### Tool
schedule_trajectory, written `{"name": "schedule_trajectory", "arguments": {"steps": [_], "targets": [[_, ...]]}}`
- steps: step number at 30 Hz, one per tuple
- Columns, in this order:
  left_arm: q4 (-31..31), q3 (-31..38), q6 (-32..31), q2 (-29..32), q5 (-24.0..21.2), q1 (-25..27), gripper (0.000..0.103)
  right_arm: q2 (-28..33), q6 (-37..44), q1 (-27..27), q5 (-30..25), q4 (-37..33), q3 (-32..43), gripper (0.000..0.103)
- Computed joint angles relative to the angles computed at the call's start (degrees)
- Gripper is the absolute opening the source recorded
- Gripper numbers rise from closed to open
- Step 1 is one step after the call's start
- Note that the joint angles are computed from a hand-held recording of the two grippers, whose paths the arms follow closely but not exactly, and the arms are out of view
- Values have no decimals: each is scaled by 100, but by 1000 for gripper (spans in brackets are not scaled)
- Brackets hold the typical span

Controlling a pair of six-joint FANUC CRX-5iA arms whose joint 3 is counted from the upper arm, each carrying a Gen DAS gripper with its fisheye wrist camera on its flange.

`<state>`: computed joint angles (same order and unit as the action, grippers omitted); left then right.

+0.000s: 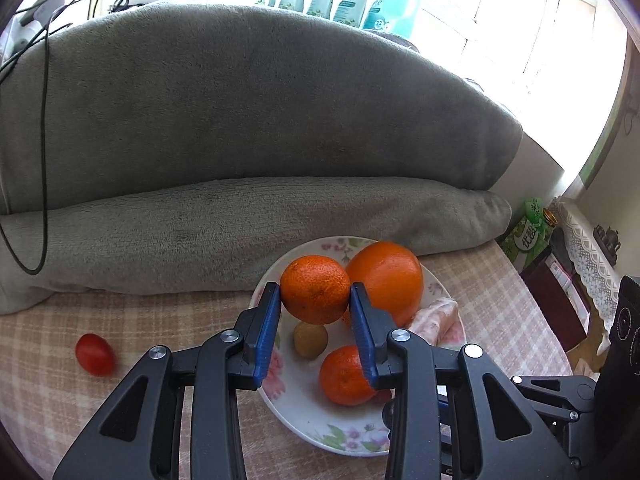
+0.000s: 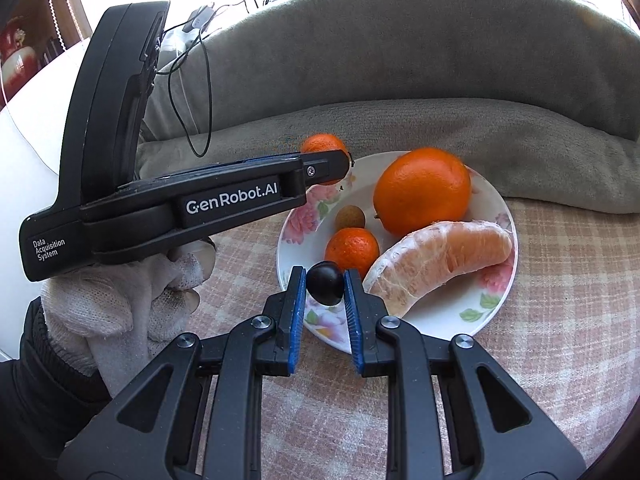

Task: Organize fruits
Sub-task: 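Open both grippers to drop the mandarin and plum into the bowl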

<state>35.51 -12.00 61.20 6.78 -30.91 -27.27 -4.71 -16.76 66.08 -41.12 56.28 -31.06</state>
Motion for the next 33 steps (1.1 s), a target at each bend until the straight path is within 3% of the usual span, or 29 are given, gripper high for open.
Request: {"name": "schedule_trajectory", "arguments": {"steps": [7,8,10,11,15,18,21,24,33], "targets": [[-29,16,16,22,17,-43,34,7,10,13,-54,-61,20,23],[-32,30,23,37,16,-51,34,-1,-16,10,-46,-46,8,25],[-38,38,30,40,6,-45,35,12,-168,17,-73,85,-27,50],[-43,45,35,45,-4,-44,35,3,-251,26,-100,172,-52,54],[104,-9,-88,13,46,-38,47,-17,-243,57,-148,197,-47,57],[110,-19,-103,-14,91,-44,56,15,-231,83,-181,192,-17,67],[138,-38,-136,-36,107,-51,57,18,-270,104,-202,222,-19,70],[153,-78,-126,-71,159,-62,65,29,-270,132,-253,205,6,76],[158,-183,-93,-210,264,-51,71,17,-408,269,-395,349,-31,90]]}}
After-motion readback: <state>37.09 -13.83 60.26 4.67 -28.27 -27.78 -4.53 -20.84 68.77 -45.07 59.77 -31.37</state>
